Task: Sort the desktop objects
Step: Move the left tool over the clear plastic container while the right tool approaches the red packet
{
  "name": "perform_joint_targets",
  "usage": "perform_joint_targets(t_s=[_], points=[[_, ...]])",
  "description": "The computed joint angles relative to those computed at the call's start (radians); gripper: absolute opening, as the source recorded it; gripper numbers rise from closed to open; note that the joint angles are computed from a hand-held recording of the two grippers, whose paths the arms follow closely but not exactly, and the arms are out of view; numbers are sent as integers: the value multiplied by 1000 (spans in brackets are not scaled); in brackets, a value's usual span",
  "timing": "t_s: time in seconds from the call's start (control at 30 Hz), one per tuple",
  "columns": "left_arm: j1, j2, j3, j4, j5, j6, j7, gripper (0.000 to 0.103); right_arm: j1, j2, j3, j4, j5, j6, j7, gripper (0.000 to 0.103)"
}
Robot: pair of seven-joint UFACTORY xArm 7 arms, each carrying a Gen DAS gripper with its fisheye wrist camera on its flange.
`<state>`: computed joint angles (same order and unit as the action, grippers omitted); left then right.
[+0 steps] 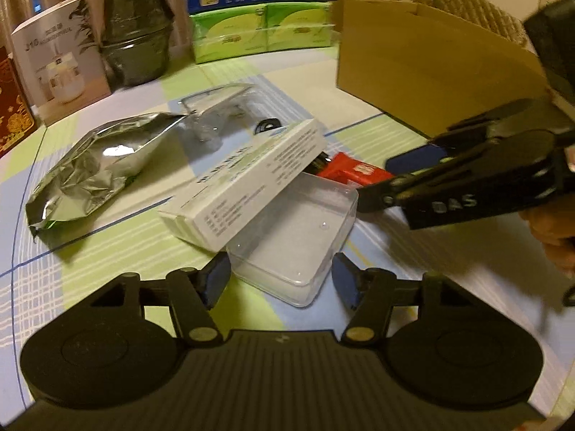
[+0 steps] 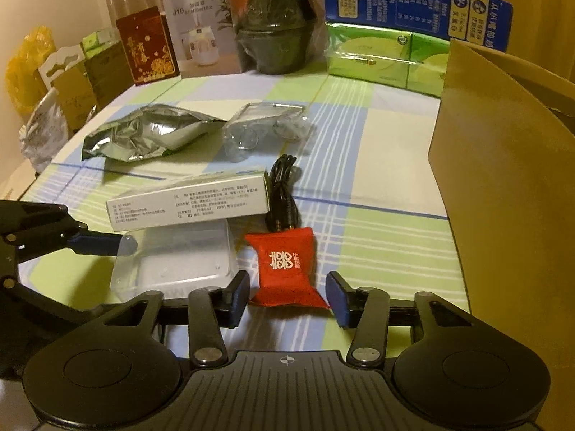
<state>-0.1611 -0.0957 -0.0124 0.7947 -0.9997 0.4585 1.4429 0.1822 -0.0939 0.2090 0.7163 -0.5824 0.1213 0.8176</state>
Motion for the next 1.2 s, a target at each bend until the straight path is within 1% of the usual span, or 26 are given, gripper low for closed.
perform_joint_targets(t_s=[0.07,0.13,0.27,0.4,0.43,0.5,0.57,0.6,0.7,0.77,0.87,0.9,0.93,0.97,1.03,1.07,1.2], points=[[-3,6,-3,0,1,-11,16,66,6,4,-5,-1,19,-5,-19,43],[-6,17,-4,7,-29,-25,50,69,5,3,-2,0,4,-1,-19,43],[8,45,-3,34,-81,15,98,69,7,1,3,-2,-10,6,-15,43],[18,35,-14,23,-91,32,133,68,4,-29,11,-22,-18,30,13,43],[20,27,-15,18,-84,39,127,65,5,-40,12,-31,-8,37,12,43],[18,7,-18,0,-53,34,90,62,16,-69,7,-54,39,45,-17,43],[12,-29,-21,-32,-4,16,26,60,15,-103,18,-77,64,60,-32,43],[8,-52,-20,-51,23,17,-3,59,17,-125,24,-92,80,68,-36,43],[-13,-126,-6,-114,88,16,-49,59,37,-203,36,-147,154,93,-65,43],[-24,-189,-4,-169,144,5,-109,59,63,-269,41,-194,212,118,-84,43],[-28,-295,0,-250,230,45,-220,59,108,-351,40,-251,300,161,-117,43],[-36,-329,9,-276,246,58,-233,60,121,-372,38,-267,328,171,-126,43],[-47,-364,17,-303,261,65,-238,67,129,-396,38,-284,351,180,-130,46],[-60,-398,22,-333,275,57,-237,72,121,-419,53,-297,359,187,-122,53],[-92,-449,33,-381,289,11,-227,74,89,-458,87,-316,350,195,-104,61],[-108,-463,43,-397,297,-11,-223,74,76,-466,99,-319,345,196,-98,62],[-186,-449,112,-396,298,-74,-230,74,74,-452,94,-321,357,178,-119,62]])
